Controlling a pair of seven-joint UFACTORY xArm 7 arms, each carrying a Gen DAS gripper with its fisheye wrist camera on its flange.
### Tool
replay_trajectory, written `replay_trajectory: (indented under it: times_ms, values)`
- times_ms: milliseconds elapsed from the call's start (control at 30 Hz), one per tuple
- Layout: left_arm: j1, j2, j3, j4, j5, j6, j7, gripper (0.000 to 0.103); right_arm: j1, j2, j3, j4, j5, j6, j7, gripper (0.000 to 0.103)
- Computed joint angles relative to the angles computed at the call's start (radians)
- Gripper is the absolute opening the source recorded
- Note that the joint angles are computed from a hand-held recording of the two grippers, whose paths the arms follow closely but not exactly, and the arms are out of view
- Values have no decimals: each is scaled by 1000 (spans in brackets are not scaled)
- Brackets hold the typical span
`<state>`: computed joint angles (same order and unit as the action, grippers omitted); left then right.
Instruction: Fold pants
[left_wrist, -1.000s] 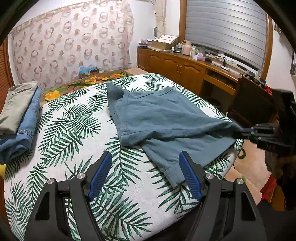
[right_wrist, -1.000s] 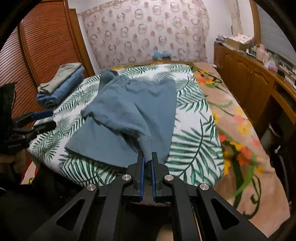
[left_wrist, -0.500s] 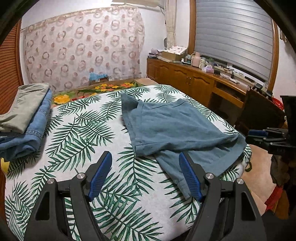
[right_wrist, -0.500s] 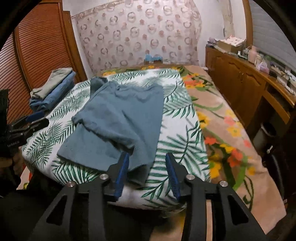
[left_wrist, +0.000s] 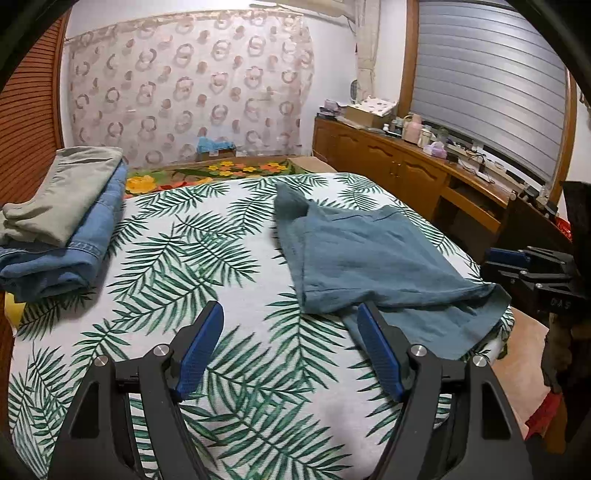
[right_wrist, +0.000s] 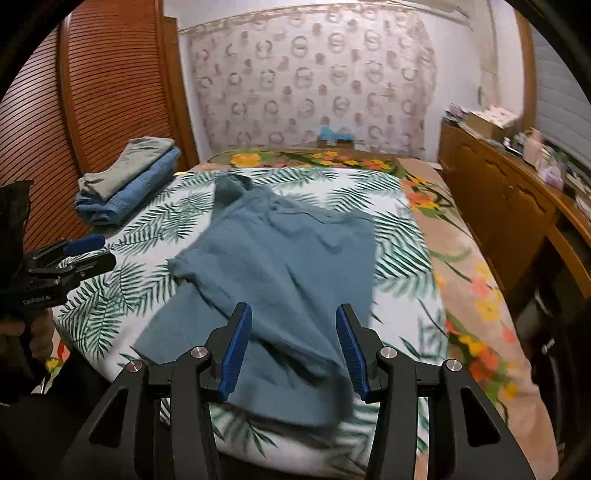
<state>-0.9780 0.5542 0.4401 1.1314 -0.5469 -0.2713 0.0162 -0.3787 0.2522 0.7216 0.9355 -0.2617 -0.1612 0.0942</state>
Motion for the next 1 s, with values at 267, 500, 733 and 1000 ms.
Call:
replay_trajectory:
  times_ms: [267, 500, 733, 1000]
  values:
    - [-23, -1, 34, -16, -46, -14, 17, 76, 174, 139, -104, 167, 28, 58, -116, 49]
    - [-9, 2, 27, -25, -82, -21, 33, 76, 180, 276, -46, 317, 81, 173, -253, 49]
    - [29, -9, -12, -36, -112, -43, 64, 76, 266, 373, -76, 468, 133, 293, -368, 49]
    - [67, -21, -59, -39, -154, -60, 114, 76, 351, 428, -125, 590, 195, 394, -478, 49]
